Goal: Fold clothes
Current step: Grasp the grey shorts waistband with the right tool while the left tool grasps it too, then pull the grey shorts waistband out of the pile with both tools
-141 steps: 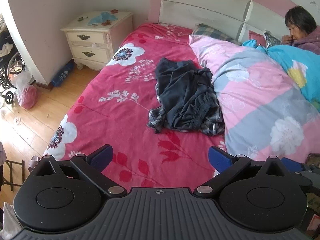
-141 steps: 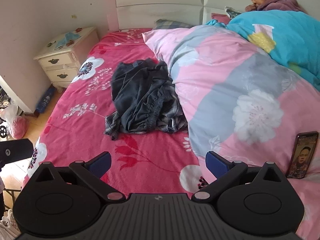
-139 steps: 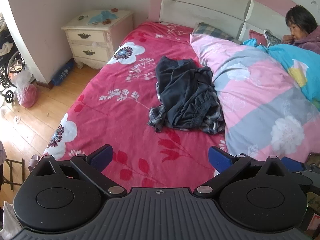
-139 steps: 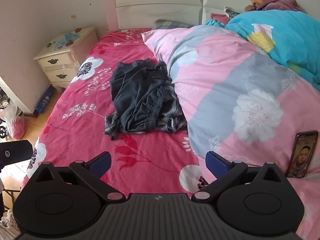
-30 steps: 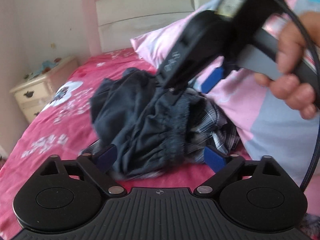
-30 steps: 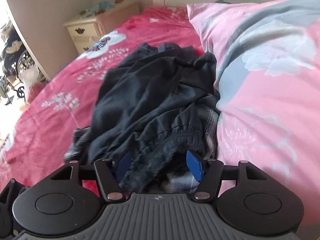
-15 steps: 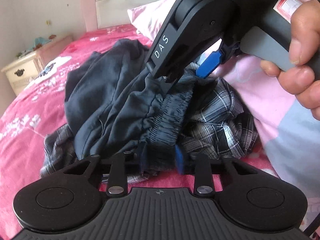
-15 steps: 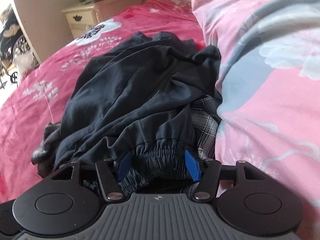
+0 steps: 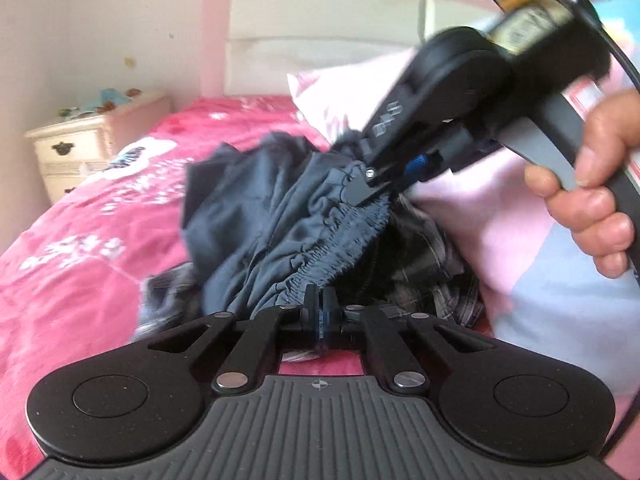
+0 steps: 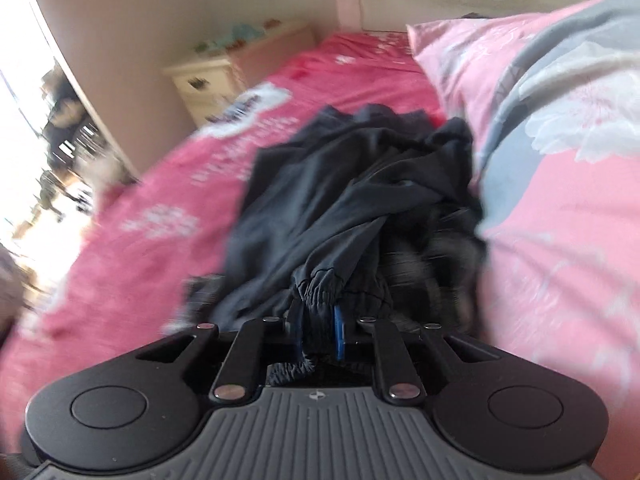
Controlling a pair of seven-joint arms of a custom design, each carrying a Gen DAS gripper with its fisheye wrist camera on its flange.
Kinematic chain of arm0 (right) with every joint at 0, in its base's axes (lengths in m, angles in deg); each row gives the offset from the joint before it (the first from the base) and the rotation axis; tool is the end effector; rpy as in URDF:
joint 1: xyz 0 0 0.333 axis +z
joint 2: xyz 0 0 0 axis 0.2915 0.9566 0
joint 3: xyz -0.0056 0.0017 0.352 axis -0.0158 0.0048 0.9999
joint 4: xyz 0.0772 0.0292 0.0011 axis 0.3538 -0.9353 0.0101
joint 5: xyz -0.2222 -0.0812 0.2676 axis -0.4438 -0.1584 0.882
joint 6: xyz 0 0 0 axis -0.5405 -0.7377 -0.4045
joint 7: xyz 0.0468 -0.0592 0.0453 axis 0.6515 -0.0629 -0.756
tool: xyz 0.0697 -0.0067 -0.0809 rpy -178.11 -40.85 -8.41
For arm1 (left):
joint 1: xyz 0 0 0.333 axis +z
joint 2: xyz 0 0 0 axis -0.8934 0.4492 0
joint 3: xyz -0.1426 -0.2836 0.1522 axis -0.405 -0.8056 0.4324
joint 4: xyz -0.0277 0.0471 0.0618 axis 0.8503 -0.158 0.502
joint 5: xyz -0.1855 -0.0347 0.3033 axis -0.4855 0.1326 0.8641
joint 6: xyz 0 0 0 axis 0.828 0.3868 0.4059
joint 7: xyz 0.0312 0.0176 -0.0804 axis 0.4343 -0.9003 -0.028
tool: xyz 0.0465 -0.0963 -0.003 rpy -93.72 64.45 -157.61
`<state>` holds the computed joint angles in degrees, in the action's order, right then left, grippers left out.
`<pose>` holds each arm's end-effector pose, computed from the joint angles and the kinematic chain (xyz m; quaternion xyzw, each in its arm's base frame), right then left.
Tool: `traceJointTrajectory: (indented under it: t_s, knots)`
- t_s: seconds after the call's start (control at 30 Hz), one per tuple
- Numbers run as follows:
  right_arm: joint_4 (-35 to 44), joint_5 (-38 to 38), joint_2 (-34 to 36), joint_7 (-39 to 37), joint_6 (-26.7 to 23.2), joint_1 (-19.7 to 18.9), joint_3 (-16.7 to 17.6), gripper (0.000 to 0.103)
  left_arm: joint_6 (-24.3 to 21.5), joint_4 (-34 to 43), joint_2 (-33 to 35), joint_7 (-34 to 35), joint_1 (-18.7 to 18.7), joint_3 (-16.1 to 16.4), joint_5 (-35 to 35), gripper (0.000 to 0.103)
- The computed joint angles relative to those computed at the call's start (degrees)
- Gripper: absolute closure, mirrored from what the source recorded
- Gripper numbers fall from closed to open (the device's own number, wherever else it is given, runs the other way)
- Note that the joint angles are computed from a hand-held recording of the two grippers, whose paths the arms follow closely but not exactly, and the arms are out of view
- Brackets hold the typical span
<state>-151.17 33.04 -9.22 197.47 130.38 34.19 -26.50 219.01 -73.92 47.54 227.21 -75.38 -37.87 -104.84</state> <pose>0.4356 0.2548 0.5905 -0.5143 0.7826 -0.1669 0.3085 0.4302 -0.1050 0.5333 -0.3182 0.8256 -0.4425 0.1464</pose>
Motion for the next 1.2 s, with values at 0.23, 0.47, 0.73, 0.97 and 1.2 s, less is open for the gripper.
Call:
traceJointTrajectory:
  t_s: [0.23,0.47,0.73,0.97,1.2]
  knots:
    - [-4.4,7.9,-4.1,1.9,7.3,1.9,1.5,0.086,-5.1,-1.6,-4.5,0.0,2.7,3.9,-0.5,0.103]
    - [-7.1,10.3,-8.2,7.1,9.9,3.2,7.0,0.086,-14.1,-5.6,-12.1,-2.6,7.0,9.1,5.2,0.103]
    - [-7.9,12.2,-11.9,18.8,8.2,6.4,15.6,0.086,-26.8,-7.7,-21.0,-7.7,13.0,17.2,16.0,0.103]
    - [-4.7,10.0,-10.0,31.7,-0.6,9.3,23.3,0.083,-37.0,-7.6,-24.6,-12.5,19.8,21.5,29.7,0.1]
    - [4.3,2.7,-6.2,38.5,-20.5,13.2,27.7,0.067,-41.1,-7.5,-24.6,-12.9,22.6,22.7,37.5,0.048]
